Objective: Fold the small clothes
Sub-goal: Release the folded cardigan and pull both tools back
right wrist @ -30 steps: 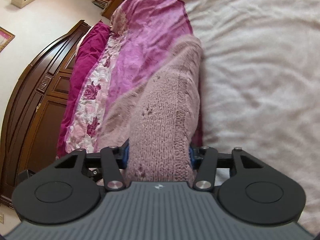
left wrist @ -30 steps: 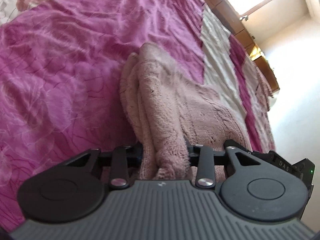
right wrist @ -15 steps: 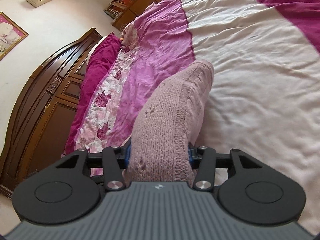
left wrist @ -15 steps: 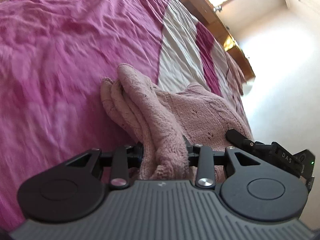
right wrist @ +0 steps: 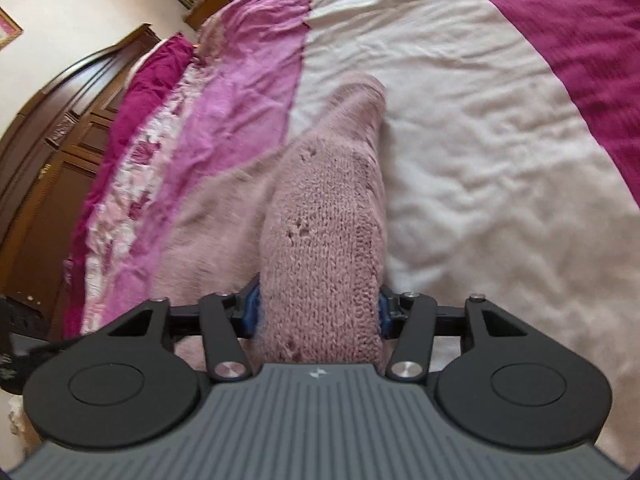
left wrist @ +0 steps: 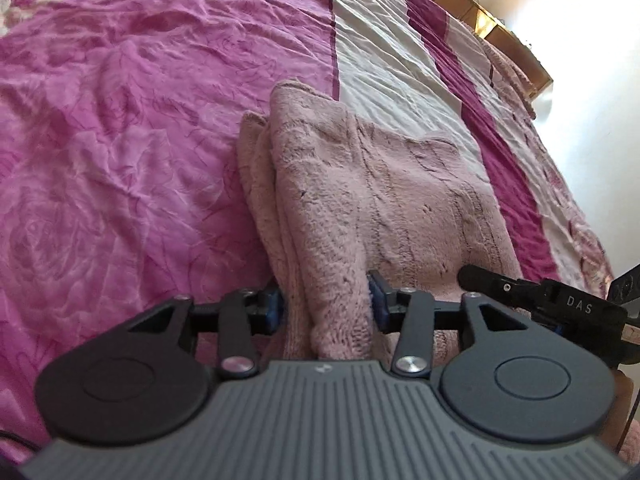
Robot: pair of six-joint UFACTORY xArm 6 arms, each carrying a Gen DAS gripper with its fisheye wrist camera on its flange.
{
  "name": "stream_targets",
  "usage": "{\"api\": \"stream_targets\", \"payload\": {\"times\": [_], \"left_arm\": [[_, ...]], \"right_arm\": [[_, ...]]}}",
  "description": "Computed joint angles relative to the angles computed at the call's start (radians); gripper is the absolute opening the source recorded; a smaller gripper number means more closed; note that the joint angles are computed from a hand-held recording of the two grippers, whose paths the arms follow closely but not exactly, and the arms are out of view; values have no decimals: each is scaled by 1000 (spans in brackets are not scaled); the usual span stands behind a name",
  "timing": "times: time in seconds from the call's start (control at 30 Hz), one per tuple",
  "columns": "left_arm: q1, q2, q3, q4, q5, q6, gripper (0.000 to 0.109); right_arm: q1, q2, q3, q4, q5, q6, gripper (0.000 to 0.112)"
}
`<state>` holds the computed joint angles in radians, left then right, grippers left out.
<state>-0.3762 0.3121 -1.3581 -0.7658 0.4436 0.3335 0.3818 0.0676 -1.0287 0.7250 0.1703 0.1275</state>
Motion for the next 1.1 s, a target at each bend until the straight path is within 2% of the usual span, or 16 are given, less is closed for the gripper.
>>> {"api": "stream_targets", "payload": {"times": [0.07,0.2,0.33,0.57,0.6,0.67,0.77,0.97,1.1], "left_arm": [[-10,-10,16,66,-28,-28,53],[-27,-32,52,211,-79,-130,59],[-30,-69,91,332,-98,-241,65],[-31,-151,180,564,-126,-430,66],[-31,-161,190,593,-126,-455,68],[-30,-180,210,685,-127,-540,79],[-31,-208,244,798,-138,-623,79],[-43,-226,267,955,-108,-756,86],[-58,-219,272,967,-78,-781,86]], "right_arm": [[11,1,9,53,-21,-39,62],[20,-34,50,47,-40,-38,68],[18,-67,80,-120,-46,93,73],[11,-137,129,-421,-43,321,79],[10,-148,138,-456,-41,347,80],[8,-171,153,-533,-35,404,81],[7,-207,179,-640,-32,483,82],[8,-263,217,-850,9,633,87],[23,-281,232,-905,62,661,87]]}}
